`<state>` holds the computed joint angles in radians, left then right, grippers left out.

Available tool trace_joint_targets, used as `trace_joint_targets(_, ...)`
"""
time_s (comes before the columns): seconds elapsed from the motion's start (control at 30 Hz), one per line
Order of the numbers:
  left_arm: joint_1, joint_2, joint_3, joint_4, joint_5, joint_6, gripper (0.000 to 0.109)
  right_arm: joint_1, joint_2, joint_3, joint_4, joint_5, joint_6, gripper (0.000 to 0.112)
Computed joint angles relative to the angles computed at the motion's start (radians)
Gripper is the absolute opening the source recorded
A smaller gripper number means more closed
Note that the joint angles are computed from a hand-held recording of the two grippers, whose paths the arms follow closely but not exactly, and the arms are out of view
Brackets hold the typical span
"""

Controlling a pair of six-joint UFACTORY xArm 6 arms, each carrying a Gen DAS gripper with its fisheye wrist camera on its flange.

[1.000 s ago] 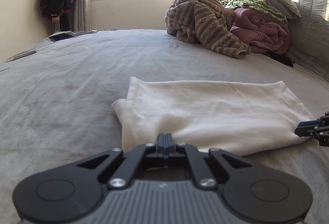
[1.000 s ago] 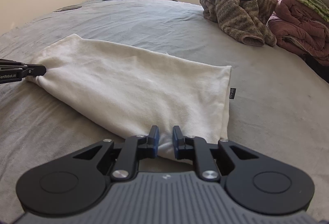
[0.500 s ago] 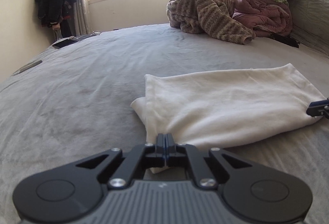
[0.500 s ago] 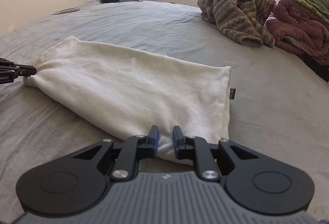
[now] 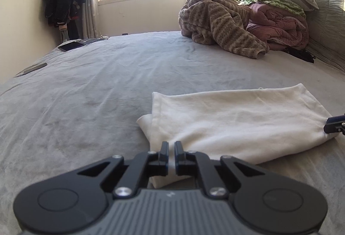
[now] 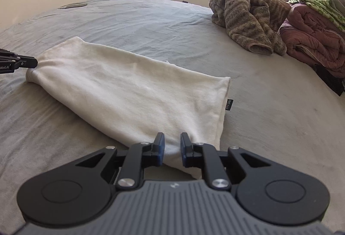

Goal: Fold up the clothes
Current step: 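Open both grippers and release the folded sweatshirt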

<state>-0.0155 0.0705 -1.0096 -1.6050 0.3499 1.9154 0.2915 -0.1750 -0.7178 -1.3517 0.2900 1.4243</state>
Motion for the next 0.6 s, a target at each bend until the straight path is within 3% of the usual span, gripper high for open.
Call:
trace_joint_targets(0.1,-0.050,0.044,-0.025,-0.005,-0.139,0.066,0.009,0.015,-0.002,0.004,0.060,0.068,-0.060,0.022)
trace_joint_targets(0.2,-0.065,0.066,-0.041,-0.034,-0.187,0.109,0.013,-0.014,0.006,0.015,0.084,0.036,-0.061,0.032)
trace_joint_targets(0.37,-0.044,0.065,-0.037,0.101,-0.152,-0.051,0.013,-0.029,0.016,0.016,0.054,0.013,0.002,0.034)
trace_joint_targets(0.43,-0.044,0.067,-0.040,0.146,-0.159,-0.104,0.022,-0.028,0.013,0.018,0.060,0.017,0.005,0.035)
trace_joint_targets(0.53,-0.028,0.073,-0.047,0.241,-0.152,-0.233,0.037,-0.036,0.003,0.027,0.095,0.014,-0.014,0.048)
trace_joint_targets(0.6,-0.003,0.072,-0.052,0.327,-0.105,-0.355,0.037,-0.043,-0.006,0.033,0.132,0.004,-0.029,0.049)
